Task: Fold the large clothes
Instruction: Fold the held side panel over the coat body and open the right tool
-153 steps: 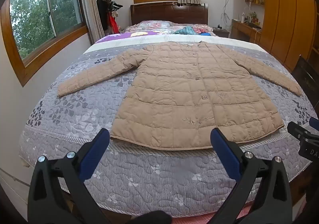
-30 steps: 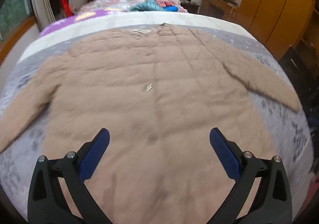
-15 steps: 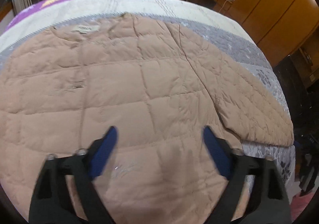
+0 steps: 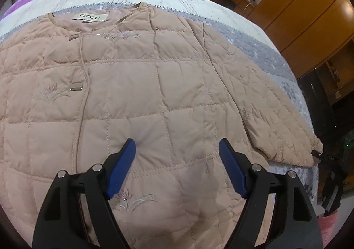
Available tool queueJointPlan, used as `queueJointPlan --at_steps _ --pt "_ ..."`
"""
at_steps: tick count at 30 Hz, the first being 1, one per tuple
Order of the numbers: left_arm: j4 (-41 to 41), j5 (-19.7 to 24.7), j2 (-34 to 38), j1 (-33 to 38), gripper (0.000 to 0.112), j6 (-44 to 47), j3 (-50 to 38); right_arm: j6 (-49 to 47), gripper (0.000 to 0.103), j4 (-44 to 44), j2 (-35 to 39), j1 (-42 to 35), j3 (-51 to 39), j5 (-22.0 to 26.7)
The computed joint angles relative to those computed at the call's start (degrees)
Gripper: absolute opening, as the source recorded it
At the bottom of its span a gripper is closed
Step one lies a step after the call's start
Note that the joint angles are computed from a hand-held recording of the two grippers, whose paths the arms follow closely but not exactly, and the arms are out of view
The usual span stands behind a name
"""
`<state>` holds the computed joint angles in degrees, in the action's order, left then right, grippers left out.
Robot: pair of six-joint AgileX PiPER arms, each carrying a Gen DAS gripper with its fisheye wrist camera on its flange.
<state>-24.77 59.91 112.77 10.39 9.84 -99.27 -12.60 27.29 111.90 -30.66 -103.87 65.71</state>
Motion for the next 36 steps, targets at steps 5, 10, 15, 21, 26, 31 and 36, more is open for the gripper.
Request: queueJointPlan --at_steps 5,10,15,21,26,31,36 --pt "-3.1 1.5 0.4 2.0 0.071 1.7 -0.6 -7.1 0.007 13.1 -5.1 0.1 3.5 -0.2" --pt "-5.0 3.1 -0.3 3.6 0.071 2.8 -0.2 -6.4 0.007 11.1 -7.8 12.0 0.9 -1.0" --pt "-6.1 3.3 -2.1 5.4 0.071 5.1 1.6 0.1 0.007 0.4 -4.1 25.6 -5.4 -2.7" --pt "-6.2 3.2 -4.5 8.4 0.071 7.4 3.9 3.6 0.007 -4.9 2.0 34.7 -11.3 -2.0" --pt "-6.4 3.7 -4.8 10.1 0.071 9.2 5.0 5.3 0.014 -6.2 7.5 37.9 -16.3 1.2" --pt "-7.6 4.4 -5.2 9.4 0.071 9.7 4.8 -3.0 0.037 9.1 4.1 32.8 -10.1 1.5" --pt "-12.0 7.4 -5.4 5.4 0.071 9.4 3.7 -4.1 0.039 13.5 -1.0 27.1 -5.0 -2.8"
